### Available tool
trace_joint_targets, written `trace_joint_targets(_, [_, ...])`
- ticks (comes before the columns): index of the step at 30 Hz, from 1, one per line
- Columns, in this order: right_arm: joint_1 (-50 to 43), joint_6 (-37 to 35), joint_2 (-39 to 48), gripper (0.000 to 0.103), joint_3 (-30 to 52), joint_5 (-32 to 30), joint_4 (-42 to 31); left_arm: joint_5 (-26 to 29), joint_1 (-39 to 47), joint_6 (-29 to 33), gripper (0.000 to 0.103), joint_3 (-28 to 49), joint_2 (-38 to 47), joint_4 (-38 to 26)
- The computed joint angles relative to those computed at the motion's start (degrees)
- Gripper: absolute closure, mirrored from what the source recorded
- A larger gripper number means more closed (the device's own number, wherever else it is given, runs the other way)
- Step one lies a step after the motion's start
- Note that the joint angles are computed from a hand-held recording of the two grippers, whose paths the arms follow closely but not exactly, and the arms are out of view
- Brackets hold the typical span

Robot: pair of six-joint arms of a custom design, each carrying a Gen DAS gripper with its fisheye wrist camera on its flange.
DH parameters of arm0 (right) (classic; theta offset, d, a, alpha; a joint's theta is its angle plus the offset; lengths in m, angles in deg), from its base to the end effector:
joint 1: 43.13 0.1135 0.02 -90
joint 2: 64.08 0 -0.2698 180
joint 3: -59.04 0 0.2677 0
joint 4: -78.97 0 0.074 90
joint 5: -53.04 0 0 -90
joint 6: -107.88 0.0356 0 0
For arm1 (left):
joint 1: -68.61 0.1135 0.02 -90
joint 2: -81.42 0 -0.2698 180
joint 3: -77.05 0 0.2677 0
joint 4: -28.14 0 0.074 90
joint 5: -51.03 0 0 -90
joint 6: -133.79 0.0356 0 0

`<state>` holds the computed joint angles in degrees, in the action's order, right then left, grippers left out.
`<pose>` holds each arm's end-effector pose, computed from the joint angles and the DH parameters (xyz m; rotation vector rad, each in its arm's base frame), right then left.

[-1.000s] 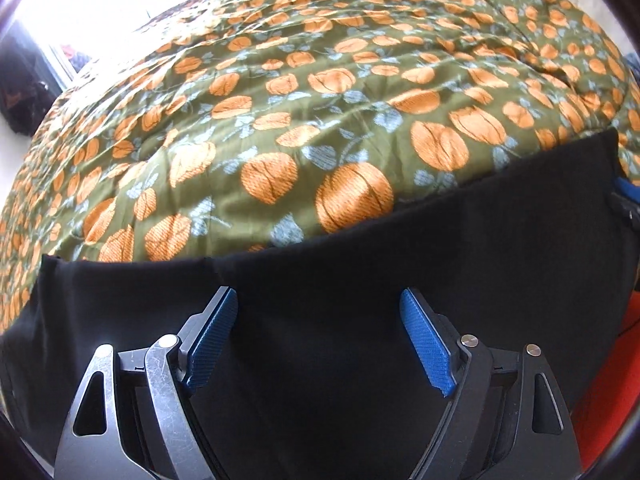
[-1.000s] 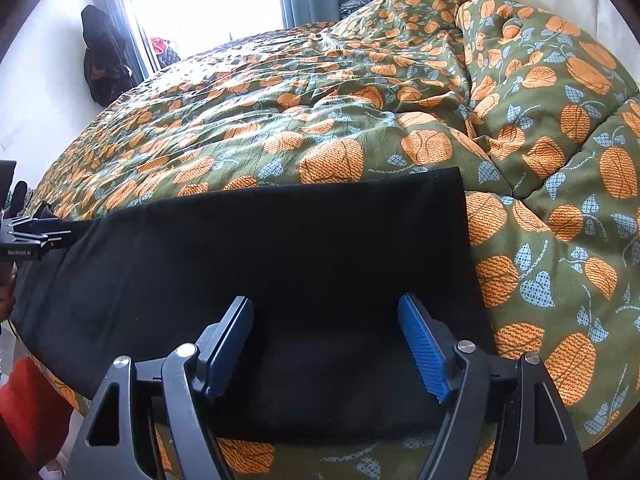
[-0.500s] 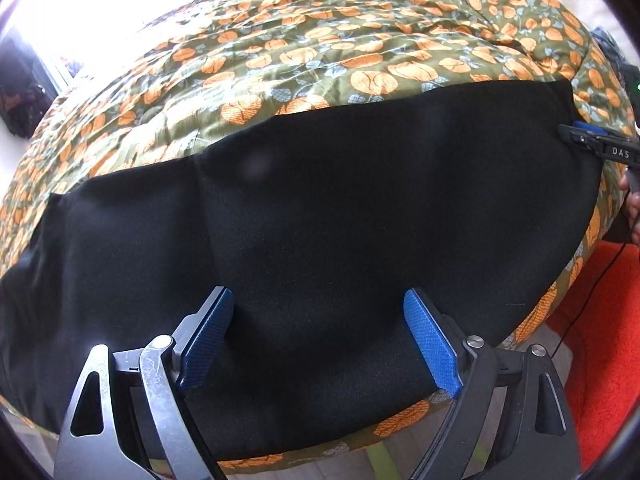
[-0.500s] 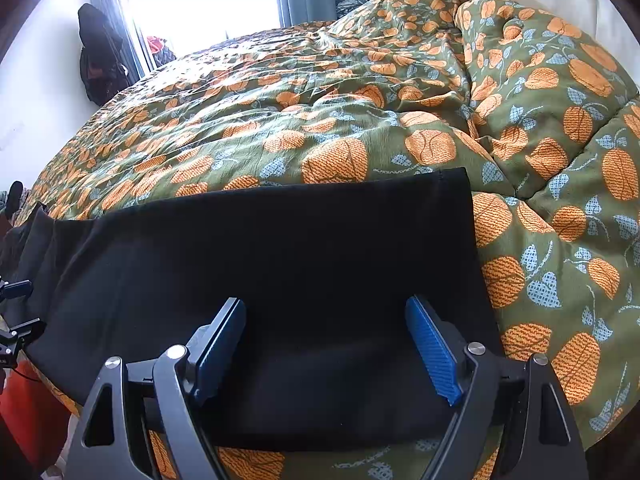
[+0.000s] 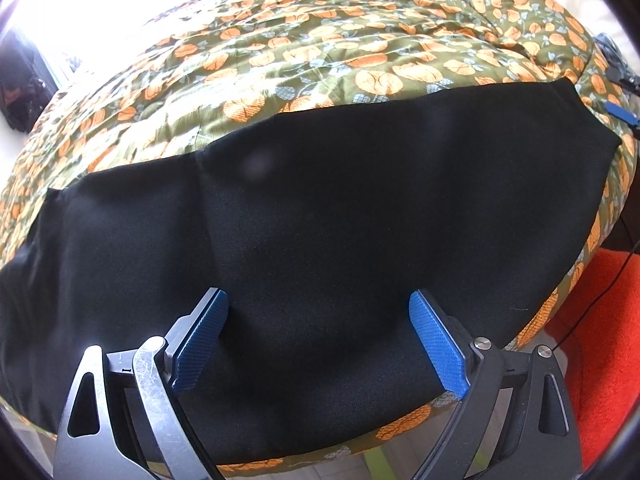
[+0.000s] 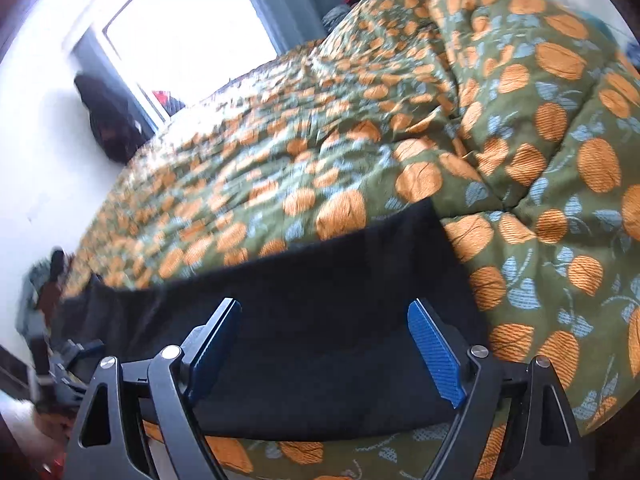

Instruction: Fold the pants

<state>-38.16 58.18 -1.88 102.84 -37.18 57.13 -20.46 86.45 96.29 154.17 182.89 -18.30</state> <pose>0.2310 0.0202 0.1969 0.6985 2.2000 0.4161 0.3395 0.0974 0.1658 0.8698 2.5392 -0.0959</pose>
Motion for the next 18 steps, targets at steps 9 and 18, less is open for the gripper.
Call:
trace_joint_targets(9, [-11.8,19.1,-23.2,0.02,-14.7,-18.3,0.7,0.4,-0.2,-1.3,0.006,-0.3,0.5,1.2])
trace_joint_targets(18, [-8.8,26.9,-9.6,0.028,-18.4,-18.0,14.8,0.2,-0.4,-1.5,0.006,-0.3,0.5,1.3])
